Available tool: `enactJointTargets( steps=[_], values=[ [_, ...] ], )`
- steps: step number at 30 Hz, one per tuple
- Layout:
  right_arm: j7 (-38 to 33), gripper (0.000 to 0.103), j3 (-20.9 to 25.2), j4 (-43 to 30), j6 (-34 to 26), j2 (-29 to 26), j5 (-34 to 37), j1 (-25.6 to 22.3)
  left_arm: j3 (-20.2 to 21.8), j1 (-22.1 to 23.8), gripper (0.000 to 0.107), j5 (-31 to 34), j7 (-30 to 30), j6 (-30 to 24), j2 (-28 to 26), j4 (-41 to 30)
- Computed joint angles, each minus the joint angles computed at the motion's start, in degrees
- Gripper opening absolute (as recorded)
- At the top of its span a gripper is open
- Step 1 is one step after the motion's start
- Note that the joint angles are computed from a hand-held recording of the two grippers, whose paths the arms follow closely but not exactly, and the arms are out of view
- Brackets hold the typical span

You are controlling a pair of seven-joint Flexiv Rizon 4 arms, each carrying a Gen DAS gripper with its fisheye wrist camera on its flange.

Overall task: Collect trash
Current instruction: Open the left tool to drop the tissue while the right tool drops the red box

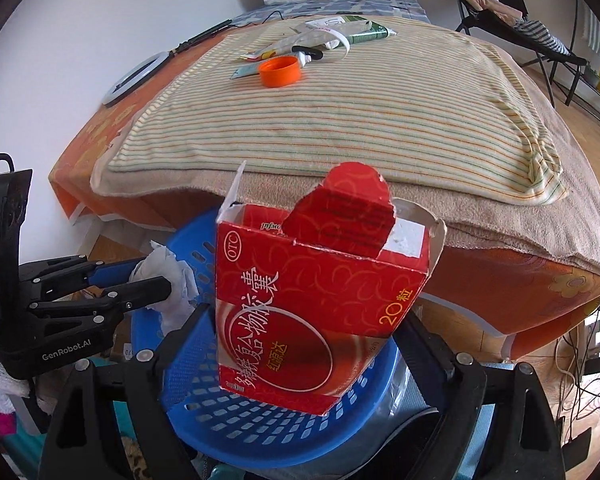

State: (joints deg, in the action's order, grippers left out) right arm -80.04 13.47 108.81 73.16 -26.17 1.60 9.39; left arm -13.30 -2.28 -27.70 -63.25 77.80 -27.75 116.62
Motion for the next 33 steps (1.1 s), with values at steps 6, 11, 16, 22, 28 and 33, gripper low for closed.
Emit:
enactJointTargets(
  steps=[6,11,16,22,28,33],
  values=[
    [-0.6,0.09,1.8,-2.2,-3.8,-1.0,3.9,-2.0,1.3,-1.1,0.058,1.8,-1.2,0.3,-0.1,-0.3],
    [-0.9,0.09,1.4,-2.6,-4.5,-1.0,5.0,-1.7,1.8,-1.4,0.06,2.6,-2.0,-0.3,-0.4,-0.7],
    [-0.9,0.091,0.8,-2.3,-4.0,-0.8,4.8,-1.1,2.3,-1.8,0.065,3.7,-2.9,0.1,-0.5,-0.8],
    [-0.5,0.092,0.7,-2.4,-3.5,-0.6,5.1,-1.2,2.4,-1.6,0.067,4.1,-3.8,0.2,-0.4,-1.4],
    [-1.7,0.094,2.2,-3.3,-2.3,-0.1,7.4,-2.7,2.3,-1.4,0.067,4.1,-4.2,-0.3,-0.2,-3.1],
    [-3.3,0.094,3.9,-6.4,-2.9,-0.3,11.1,-5.0,2.6,-1.6,0.067,4.1,-4.4,-1.3,-0.7,-6.1]
  ],
)
